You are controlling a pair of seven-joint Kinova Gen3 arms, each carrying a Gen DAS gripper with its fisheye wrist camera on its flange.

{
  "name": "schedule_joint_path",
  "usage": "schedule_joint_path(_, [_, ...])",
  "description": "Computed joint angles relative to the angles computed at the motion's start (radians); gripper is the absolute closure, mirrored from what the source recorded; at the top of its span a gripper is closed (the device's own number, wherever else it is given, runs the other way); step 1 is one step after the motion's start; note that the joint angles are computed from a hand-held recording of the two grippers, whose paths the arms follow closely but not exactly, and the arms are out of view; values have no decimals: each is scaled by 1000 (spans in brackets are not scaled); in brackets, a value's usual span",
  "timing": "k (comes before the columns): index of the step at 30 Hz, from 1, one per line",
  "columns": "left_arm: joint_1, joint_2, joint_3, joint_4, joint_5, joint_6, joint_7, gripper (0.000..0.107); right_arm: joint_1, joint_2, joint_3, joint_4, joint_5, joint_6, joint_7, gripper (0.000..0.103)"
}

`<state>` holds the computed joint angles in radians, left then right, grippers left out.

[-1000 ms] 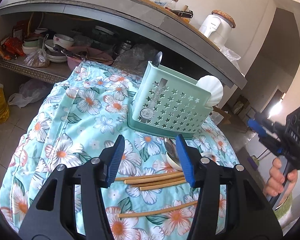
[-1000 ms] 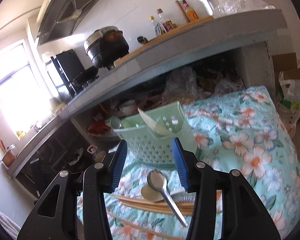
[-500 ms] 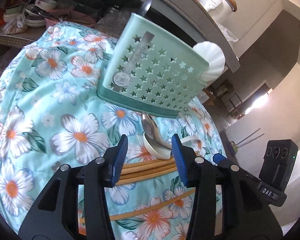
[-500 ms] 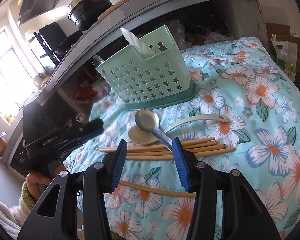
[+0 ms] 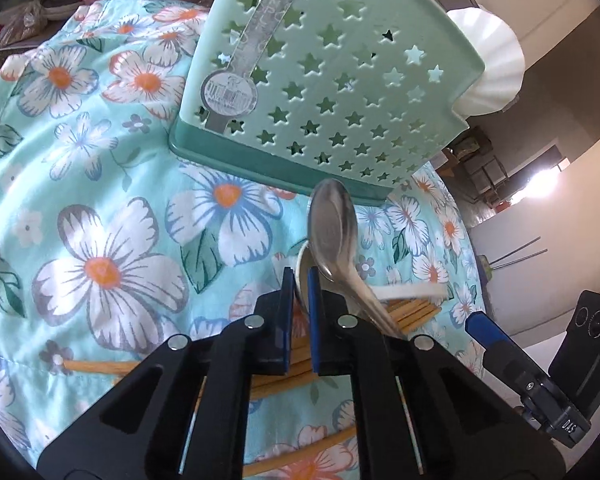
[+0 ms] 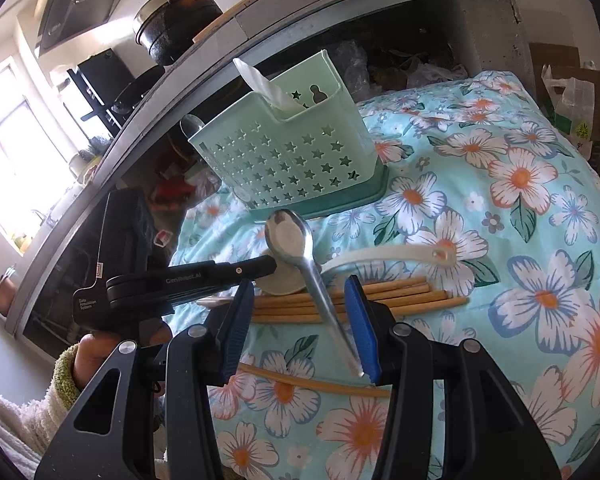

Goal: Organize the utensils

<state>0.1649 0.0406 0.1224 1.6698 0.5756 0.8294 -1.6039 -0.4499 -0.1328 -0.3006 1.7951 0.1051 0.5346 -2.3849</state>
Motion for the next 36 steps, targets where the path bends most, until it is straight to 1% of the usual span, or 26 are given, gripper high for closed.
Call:
schedule_joint_path(1, [-5, -9, 23, -2, -41, -18, 25, 105, 1, -2, 1, 2, 0, -1, -2, 57])
schedule_joint_path(2, [-28, -20, 61, -4, -81, -30, 45, 105, 3, -5, 2, 6, 0, -4, -3, 57])
schedule_joint_path(5, [-114, -47, 200, -7, -203, -66, 112, 105, 12, -13, -1, 13, 7, -8, -16, 57])
schedule_joint_path(9, [-244, -92, 385, 3, -366, -107, 206, 106, 12, -18, 11, 18, -21, -22, -1, 57])
schedule_joint_path(11, [-323, -127, 478, 15, -447, -128, 235, 106, 14, -16, 13, 15, -31, -25, 6, 57])
schedule_joint_path(12, [-342, -145, 506, 28, -488, -149, 253, 106, 16, -13, 11, 12, -31, -24, 5, 57])
schedule_joint_path(13, [-343, -154, 517, 30, -529, -163, 281, 106, 16, -11, 12, 10, -35, -24, 7, 57])
schedule_joint_path(14, [-336, -177, 509, 39, -569, -170, 313, 106, 13, -9, 15, 9, -42, -27, 15, 57])
schedule_joint_path(15, [-310, -185, 492, 47, -610, -186, 339, 106, 12, -6, 16, 7, -46, -27, 19, 57])
schedule_joint_path(16, [-278, -197, 458, 56, -642, -195, 360, 106, 11, -3, 14, 5, -47, -26, 19, 57])
schedule_joint_path(18, [-186, -212, 365, 71, -700, -222, 408, 106, 8, 4, 11, -1, -44, -21, 16, 57])
schedule_joint_path(19, [-153, -217, 336, 76, -740, -230, 446, 106, 17, 6, 0, -4, -46, -19, 17, 57])
schedule_joint_path(20, [-112, -223, 297, 83, -781, -242, 486, 106, 45, 9, -26, -7, -59, -18, 28, 57])
schedule_joint_path(22, [-24, -237, 216, 99, -862, -260, 567, 106, 138, 16, -108, -17, -100, -13, 67, 57])
schedule_joint_path(23, [4, -246, 191, 106, -900, -265, 605, 106, 166, 20, -132, -20, -127, -11, 93, 57])
schedule_joint_path(24, [14, -256, 176, 114, -924, -272, 630, 106, 179, 23, -137, -22, -167, -11, 133, 57])
schedule_joint_path(25, [6, -269, 174, 122, -931, -281, 642, 106, 173, 28, -124, -23, -208, -10, 173, 57])
schedule_joint_path(26, [-9, -281, 174, 131, -927, -291, 645, 106, 148, 35, -97, -23, -249, -10, 213, 57])
schedule_joint_path(30, [-56, -326, 169, 154, -900, -305, 639, 106, -29, 77, 86, -35, -411, 12, 362, 57])
schedule_joint_path(31, [-63, -336, 163, 157, -886, -302, 631, 106, -57, 90, 119, -39, -452, 20, 400, 57])
schedule_joint_path(32, [-67, -345, 153, 161, -869, -300, 619, 106, -69, 102, 133, -45, -481, 30, 430, 57])
schedule_joint_path(33, [-64, -354, 137, 164, -851, -298, 605, 106, -65, 118, 129, -57, -494, 45, 446, 57])
schedule_joint_path(35, [-67, -374, 118, 175, -837, -293, 595, 106, -46, 149, 98, -88, -482, 78, 449, 57])
schedule_joint_path(36, [-89, -386, 122, 179, -816, -291, 575, 106, -48, 163, 90, -103, -474, 90, 454, 57])
